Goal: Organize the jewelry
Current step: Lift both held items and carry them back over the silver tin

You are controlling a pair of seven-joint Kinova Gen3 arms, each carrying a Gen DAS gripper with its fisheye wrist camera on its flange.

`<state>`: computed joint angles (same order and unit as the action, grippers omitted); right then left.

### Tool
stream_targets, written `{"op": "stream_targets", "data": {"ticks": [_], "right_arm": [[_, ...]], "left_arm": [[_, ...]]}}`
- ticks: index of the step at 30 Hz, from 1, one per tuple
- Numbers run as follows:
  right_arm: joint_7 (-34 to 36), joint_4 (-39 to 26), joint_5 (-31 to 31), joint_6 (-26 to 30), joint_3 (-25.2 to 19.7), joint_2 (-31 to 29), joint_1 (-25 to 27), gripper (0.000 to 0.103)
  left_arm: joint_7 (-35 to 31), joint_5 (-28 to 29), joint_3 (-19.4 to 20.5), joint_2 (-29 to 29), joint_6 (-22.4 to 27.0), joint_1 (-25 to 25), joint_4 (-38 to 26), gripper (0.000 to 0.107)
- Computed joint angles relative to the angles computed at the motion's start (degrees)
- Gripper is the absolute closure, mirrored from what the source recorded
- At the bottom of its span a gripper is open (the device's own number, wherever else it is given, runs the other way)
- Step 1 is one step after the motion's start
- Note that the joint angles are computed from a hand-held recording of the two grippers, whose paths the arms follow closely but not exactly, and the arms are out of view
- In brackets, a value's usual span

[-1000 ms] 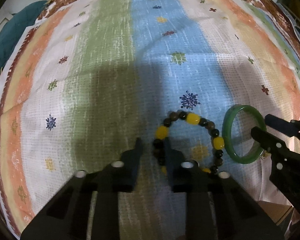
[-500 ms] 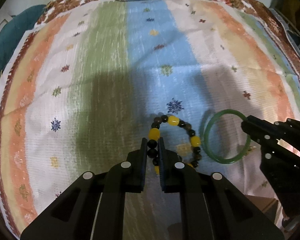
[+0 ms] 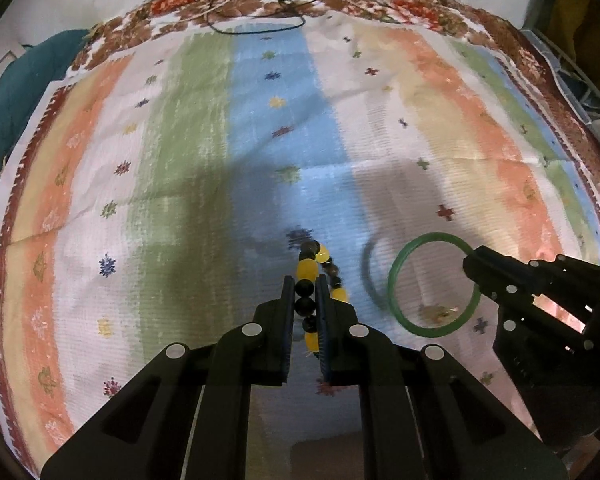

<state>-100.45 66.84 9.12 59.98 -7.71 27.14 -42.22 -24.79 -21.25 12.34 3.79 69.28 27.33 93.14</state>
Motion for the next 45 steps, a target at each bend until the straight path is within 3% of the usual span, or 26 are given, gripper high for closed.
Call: {"op": "stream_targets", "data": {"ticks": [21,45], "right_arm": [[-0.3,4.5,-0.7,-3.3,-1.3,-5.3,0.6,0.095],[-2.2,11.6,0.7,-8.5,-3.7,-13.8,1.0,0.095]], "left_arm": [[5.6,-4.7,2.1,-2.1,4.9,3.4,-3.0,0.098],[12.8,-10.8,10.0,-7.7,11.2,5.1,-4.9,0.098]]}}
